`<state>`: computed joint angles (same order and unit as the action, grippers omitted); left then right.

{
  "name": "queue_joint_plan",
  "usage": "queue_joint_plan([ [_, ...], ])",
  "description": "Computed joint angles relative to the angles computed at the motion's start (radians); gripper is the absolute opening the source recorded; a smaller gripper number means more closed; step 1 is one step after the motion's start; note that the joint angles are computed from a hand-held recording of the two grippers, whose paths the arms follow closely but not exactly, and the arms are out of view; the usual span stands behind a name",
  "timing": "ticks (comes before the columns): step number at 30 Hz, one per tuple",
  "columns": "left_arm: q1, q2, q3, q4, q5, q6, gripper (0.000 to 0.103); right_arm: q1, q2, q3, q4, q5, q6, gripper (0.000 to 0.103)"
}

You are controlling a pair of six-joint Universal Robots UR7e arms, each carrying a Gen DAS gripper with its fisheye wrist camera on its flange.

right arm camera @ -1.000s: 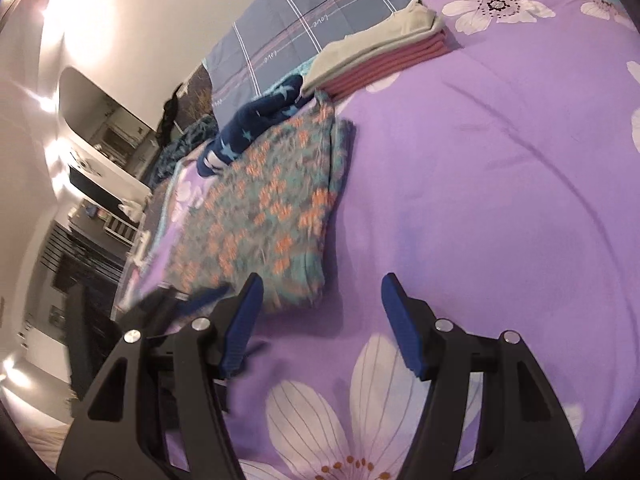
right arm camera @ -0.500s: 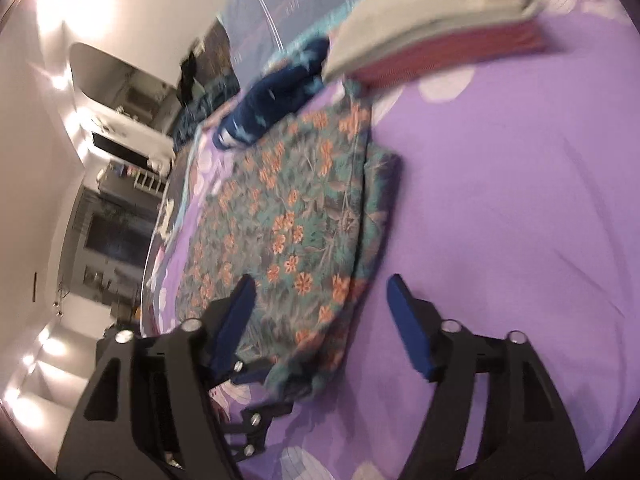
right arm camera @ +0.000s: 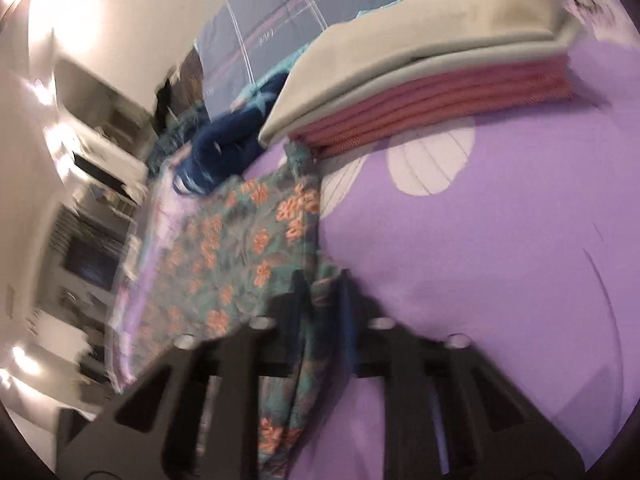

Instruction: Fold small clothes

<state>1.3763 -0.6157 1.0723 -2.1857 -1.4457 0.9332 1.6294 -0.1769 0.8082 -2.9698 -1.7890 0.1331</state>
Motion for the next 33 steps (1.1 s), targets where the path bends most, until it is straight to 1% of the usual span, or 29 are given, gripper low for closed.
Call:
queue_joint_plan([
  [1,-0.002,-0.002,0.008,-0.008,0.001,0.006,0.025,-0.011,-0.015,0.028,-0.035,0.051,0.016,0.004],
  [2,-0.004,0.004,0.001,-0.007,0.001,0.009,0.025,-0.016,-0.024,0.052,-0.089,0.084,0.017,0.003],
  [3,-0.004,0.001,0.005,-0.007,-0.002,0.014,0.025,-0.016,-0.025,0.057,-0.121,0.090,0.006,0.002],
  [4,-0.004,-0.001,0.007,-0.008,-0.005,0.020,0.025,-0.012,-0.022,0.054,-0.151,0.072,-0.011,0.000],
  [6,-0.003,0.000,0.004,-0.001,-0.011,0.027,0.025,-0.001,-0.010,0.041,-0.194,0.008,-0.031,0.000],
  [7,-0.003,0.001,0.003,0.000,-0.010,0.028,0.025,-0.002,-0.008,0.035,-0.194,-0.005,-0.031,0.000],
  [9,-0.003,-0.001,0.006,0.000,-0.009,0.026,0.025,-0.009,-0.023,0.054,-0.165,-0.007,0.008,0.002],
  [10,-0.002,0.000,0.002,0.004,-0.012,0.023,0.025,-0.013,-0.042,0.073,-0.111,0.010,0.034,0.007],
  [11,-0.001,0.000,0.001,0.007,-0.013,0.022,0.025,-0.017,-0.059,0.083,-0.042,0.032,0.039,0.024],
  [12,0.000,0.001,-0.001,0.010,-0.015,0.021,0.025,-0.021,-0.073,0.090,0.037,0.070,0.021,0.037],
  [13,0.000,0.002,-0.003,0.012,-0.014,0.019,0.026,-0.021,-0.080,0.092,0.073,0.096,-0.006,0.056],
  [14,0.001,0.008,-0.011,0.015,-0.014,0.021,0.026,-0.011,-0.076,0.079,0.113,0.092,-0.050,0.066],
  [15,0.001,0.008,-0.010,0.012,-0.013,0.021,0.028,-0.001,-0.066,0.057,0.144,0.073,-0.071,0.070],
  [16,0.001,0.007,-0.008,0.013,-0.014,0.022,0.028,0.016,-0.041,0.011,0.183,0.018,-0.093,0.071],
  [17,0.002,0.008,-0.010,0.013,-0.014,0.022,0.028,0.026,-0.019,-0.022,0.192,-0.020,-0.096,0.071],
  [18,0.002,0.009,-0.012,0.015,-0.014,0.021,0.028,0.031,0.006,-0.059,0.200,-0.047,-0.095,0.069],
  [19,0.003,0.009,-0.013,0.016,-0.014,0.021,0.028,0.036,0.036,-0.097,0.187,-0.084,-0.095,0.049],
  [20,0.003,0.009,-0.013,0.016,-0.015,0.022,0.028,0.040,0.063,-0.129,0.155,-0.124,-0.094,0.020],
  [21,0.003,0.009,-0.014,0.019,-0.018,0.023,0.032,0.036,0.071,-0.133,0.130,-0.128,-0.088,0.013],
  [22,0.002,0.008,-0.013,0.024,-0.022,0.028,0.036,0.027,0.070,-0.123,0.102,-0.089,-0.068,0.010],
  [23,0.001,0.004,-0.004,0.016,-0.024,0.037,0.038,0.023,0.068,-0.108,0.064,-0.061,-0.053,0.009],
  [24,-0.002,0.000,0.007,0.002,-0.025,0.049,0.041,0.022,0.050,-0.067,0.001,-0.033,-0.059,0.009],
  [26,-0.006,-0.005,0.025,-0.028,-0.023,0.063,0.041,0.034,0.042,-0.042,-0.060,-0.015,-0.089,0.008],
  [27,-0.008,-0.006,0.030,-0.039,-0.024,0.066,0.041,0.041,0.041,-0.037,-0.078,-0.021,-0.107,0.008],
  [29,-0.009,-0.005,0.031,-0.051,-0.034,0.062,0.030,0.055,0.052,-0.050,-0.096,-0.068,-0.150,0.008],
  [31,-0.009,-0.002,0.021,-0.036,-0.047,0.068,0.008,0.061,0.100,-0.139,-0.046,-0.136,-0.178,0.008],
  [32,-0.008,-0.001,0.014,-0.018,-0.057,0.077,0.006,0.059,0.140,-0.208,-0.009,-0.186,-0.193,0.008],
  [33,-0.009,-0.001,0.016,-0.014,-0.057,0.086,0.006,0.054,0.173,-0.267,0.035,-0.209,-0.211,0.009],
])
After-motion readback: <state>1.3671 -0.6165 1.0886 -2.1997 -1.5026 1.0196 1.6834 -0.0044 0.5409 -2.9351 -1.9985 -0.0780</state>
